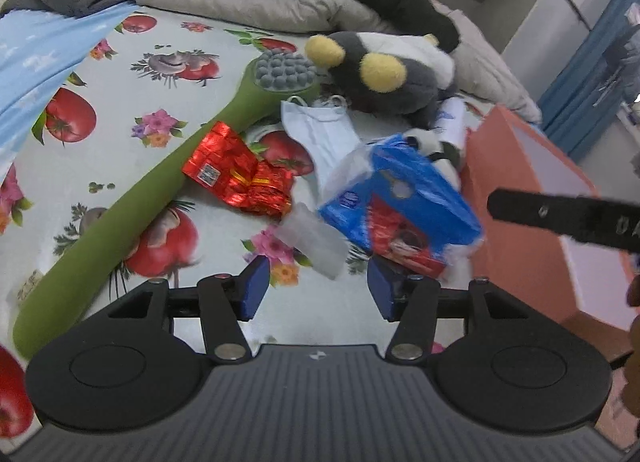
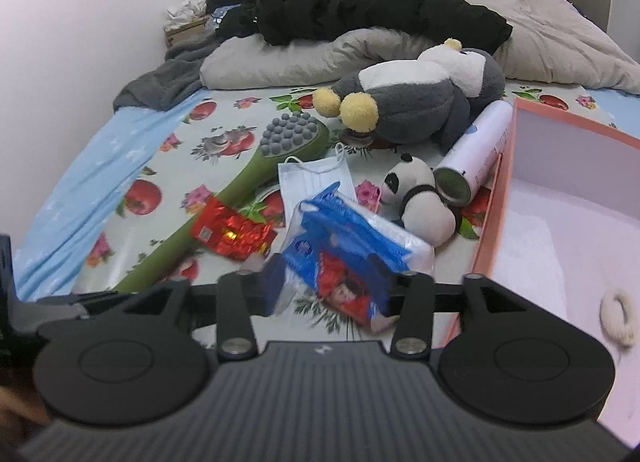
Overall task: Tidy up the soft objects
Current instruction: 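Grasp the blue tissue pack with the right tool while the left tool reaches toward the clear cup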
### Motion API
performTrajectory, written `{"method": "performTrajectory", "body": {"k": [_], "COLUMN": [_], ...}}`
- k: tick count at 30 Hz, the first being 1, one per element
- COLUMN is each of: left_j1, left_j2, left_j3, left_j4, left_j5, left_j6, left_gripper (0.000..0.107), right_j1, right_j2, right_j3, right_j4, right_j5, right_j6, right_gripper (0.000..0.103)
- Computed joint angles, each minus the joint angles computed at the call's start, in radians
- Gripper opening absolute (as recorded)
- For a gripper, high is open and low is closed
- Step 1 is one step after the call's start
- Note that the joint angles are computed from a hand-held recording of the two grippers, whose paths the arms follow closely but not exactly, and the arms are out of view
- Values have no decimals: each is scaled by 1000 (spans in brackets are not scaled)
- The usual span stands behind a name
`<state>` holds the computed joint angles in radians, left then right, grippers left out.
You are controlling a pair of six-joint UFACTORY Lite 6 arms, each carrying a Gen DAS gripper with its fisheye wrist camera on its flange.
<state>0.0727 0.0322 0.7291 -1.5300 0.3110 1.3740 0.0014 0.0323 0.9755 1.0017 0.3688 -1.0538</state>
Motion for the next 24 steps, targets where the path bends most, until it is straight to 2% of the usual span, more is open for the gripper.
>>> {"method": "performTrajectory", "body": {"k": [2, 6, 14, 17, 20, 22, 24], "left_j1": [-10, 3, 6, 0, -13, -27, -30], "left_j2": [67, 191, 368, 438, 498, 513, 524], "left_j3": [37, 114, 251, 314, 366, 378, 392], "left_j4": [-81, -201, -334, -315, -292, -316, -293], "left_j5": [-19, 16, 48, 70, 70, 39, 23], "left_j6": [82, 228, 420, 396, 364, 382, 353], "left_gripper": [60, 67, 68, 65, 63, 56, 49], "right_j1": [21, 64, 102, 108, 110, 116, 126], "right_j2": [71, 175, 357, 426, 481, 501, 490], "right_j3": [59, 141, 302, 367, 416, 431, 407], "right_j4": [-44, -151, -489, -615, -643, -650, -654], "right_j5": [-12, -60, -134, -130, -105, -90, -121], "right_j6": [51, 143, 480, 611, 643, 642, 646], "right_gripper": [51, 51, 51, 51, 51, 51, 50]}}
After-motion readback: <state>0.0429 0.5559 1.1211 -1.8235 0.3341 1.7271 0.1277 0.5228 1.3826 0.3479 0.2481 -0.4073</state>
